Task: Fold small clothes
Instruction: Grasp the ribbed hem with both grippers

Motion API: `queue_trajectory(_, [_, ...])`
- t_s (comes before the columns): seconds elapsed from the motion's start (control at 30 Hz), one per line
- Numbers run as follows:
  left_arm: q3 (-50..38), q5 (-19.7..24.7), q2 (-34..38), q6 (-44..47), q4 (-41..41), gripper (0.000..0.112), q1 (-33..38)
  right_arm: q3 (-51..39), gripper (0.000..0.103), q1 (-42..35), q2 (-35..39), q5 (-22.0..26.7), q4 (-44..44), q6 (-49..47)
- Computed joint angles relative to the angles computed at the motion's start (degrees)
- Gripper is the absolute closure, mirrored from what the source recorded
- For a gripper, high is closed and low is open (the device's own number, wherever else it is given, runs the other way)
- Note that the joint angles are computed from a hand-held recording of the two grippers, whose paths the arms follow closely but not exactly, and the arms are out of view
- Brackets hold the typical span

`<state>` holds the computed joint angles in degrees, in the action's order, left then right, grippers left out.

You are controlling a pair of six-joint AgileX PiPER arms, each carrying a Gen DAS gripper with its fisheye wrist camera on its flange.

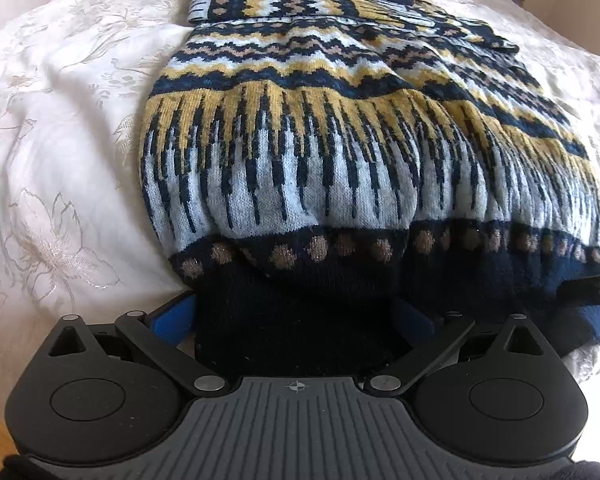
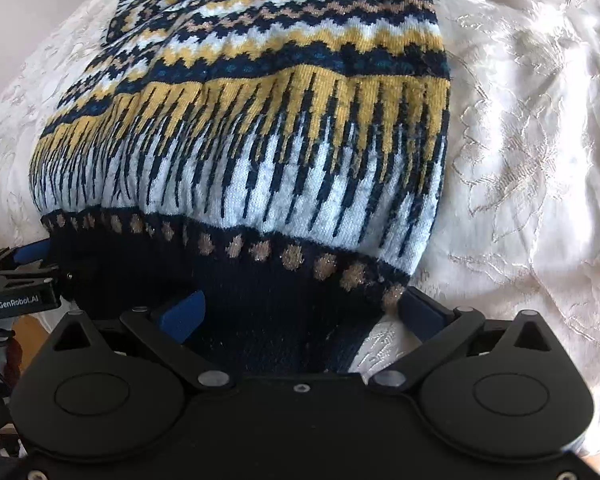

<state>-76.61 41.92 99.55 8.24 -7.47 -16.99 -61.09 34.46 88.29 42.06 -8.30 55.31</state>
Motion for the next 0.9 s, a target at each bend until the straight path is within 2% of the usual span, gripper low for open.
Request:
queue_trajectory(0.23, [-4.53, 4.13, 2.46, -5.72, 4.04, 0.010, -1.68, 1.50, 0.000, -3.16, -1.28, -2.72, 4.60, -6.36])
queue_trajectory(0.5, [-8.01, 8.05, 4.27, -6.86, 4.86, 0.009, -2.11, 6.39, 0.000, -6.35, -5.09, -7.46, 10.73, -11.35])
queue_trajectory(0.83, [-10.43, 10.59, 5.33, -1.74, 0.82, 0.012, 0.04, 3.30, 0.000, -2.64, -2.53, -4.71, 2.53, -2.33])
queue_trajectory(0.9, [-10.12, 10.59, 4.75, -0.87, 0.57, 0.021, 0.54, 2.68, 0.000, -1.69, -1.92, -4.19, 0.76, -0.69])
